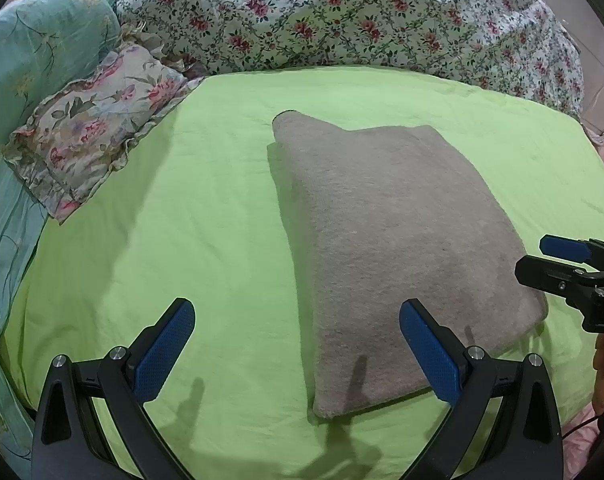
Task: Fold small clothes
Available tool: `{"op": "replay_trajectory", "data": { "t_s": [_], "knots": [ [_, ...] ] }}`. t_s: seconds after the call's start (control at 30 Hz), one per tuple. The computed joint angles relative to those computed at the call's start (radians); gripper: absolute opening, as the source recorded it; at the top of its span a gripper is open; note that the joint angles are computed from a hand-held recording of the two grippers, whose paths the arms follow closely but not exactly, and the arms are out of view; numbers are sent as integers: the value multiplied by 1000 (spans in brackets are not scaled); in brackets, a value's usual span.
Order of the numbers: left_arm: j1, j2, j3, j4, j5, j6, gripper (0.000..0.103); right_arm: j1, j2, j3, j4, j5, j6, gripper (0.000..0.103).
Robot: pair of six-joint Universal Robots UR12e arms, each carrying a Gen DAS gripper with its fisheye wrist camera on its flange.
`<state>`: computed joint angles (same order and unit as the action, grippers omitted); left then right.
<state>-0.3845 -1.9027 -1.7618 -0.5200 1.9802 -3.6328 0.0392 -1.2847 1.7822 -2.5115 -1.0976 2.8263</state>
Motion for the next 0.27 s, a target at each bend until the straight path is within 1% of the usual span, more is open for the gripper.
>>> {"op": "replay_trajectory", "data": {
  "t_s": [0.27],
  "knots": [
    [2,0,0,0,-2,-3,102,1,3,-6,-3,8,3,89]
  ]
}}
